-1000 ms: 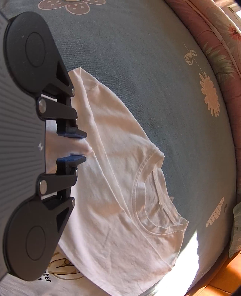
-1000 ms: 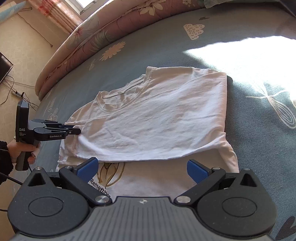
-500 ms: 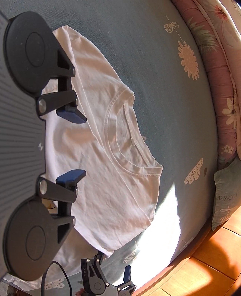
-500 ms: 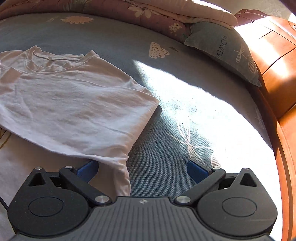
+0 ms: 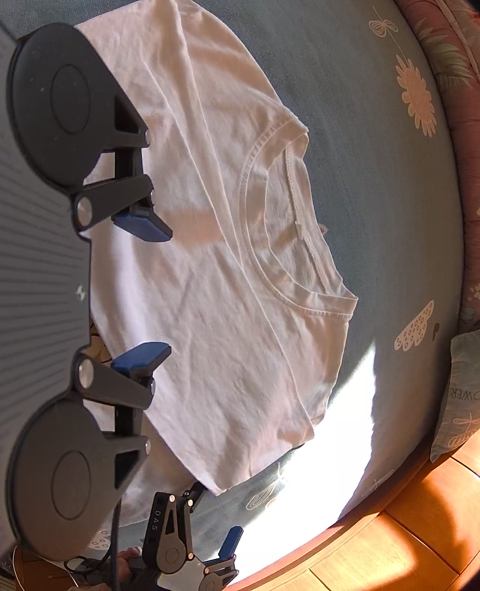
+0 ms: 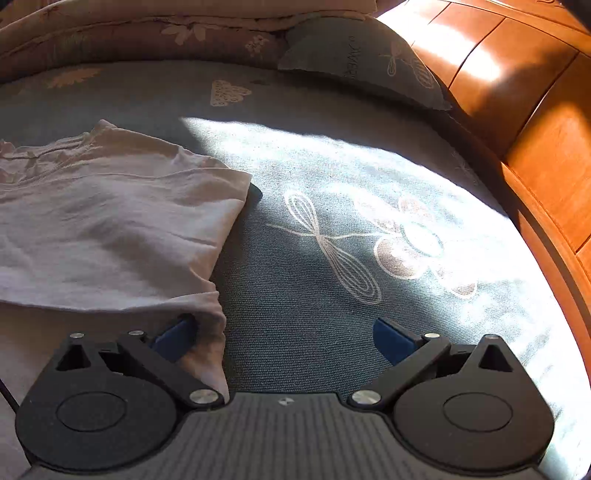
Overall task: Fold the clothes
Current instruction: 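Lower the left gripper onto the shirt hem and close it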
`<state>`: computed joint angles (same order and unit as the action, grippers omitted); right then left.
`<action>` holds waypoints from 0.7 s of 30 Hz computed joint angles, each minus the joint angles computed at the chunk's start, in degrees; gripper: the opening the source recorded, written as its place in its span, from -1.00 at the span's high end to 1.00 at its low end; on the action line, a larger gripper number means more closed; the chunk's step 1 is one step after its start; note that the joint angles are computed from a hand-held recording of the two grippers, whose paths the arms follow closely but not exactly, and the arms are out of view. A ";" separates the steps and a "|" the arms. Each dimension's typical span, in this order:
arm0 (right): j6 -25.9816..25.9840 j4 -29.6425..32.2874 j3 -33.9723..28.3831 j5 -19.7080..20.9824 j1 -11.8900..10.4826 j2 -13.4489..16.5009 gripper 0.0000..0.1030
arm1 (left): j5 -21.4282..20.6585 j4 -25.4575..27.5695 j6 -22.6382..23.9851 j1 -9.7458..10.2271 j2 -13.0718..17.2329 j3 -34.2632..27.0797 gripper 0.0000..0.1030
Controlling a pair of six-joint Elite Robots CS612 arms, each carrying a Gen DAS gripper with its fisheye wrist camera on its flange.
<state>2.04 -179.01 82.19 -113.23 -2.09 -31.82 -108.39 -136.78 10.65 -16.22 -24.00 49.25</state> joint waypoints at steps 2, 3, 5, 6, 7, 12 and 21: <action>-6.47 -4.19 -1.15 -0.53 0.46 1.41 -1.00 | -0.24 -0.04 0.01 -0.14 0.02 -0.01 -0.18; -8.00 -5.36 -1.76 -0.86 0.53 1.97 -1.00 | -0.24 -0.05 0.10 -0.23 0.01 0.01 -0.19; -9.59 -6.68 -3.16 -1.84 0.49 2.95 -1.00 | -0.26 0.07 0.09 -0.32 0.05 -0.05 -0.20; -8.88 -6.38 -3.34 -2.51 0.35 3.02 -1.00 | -0.17 0.23 -0.01 -0.32 0.07 -0.07 -0.20; -7.31 -5.74 -3.19 -2.89 0.09 2.87 -1.00 | 0.06 0.52 -0.24 -0.34 0.12 -0.18 -0.20; 1.76 -2.08 -0.17 -0.68 -1.33 0.39 -1.00 | -0.64 1.59 -0.80 -0.29 0.48 -1.49 -0.20; 1.51 -6.51 3.88 16.00 -3.06 -3.22 -1.00 | -7.94 7.89 1.11 -1.55 6.66 -15.76 -0.20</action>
<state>3.56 -185.52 86.06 -97.23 -5.14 -35.04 -116.34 -128.89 11.76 -17.77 -17.34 33.49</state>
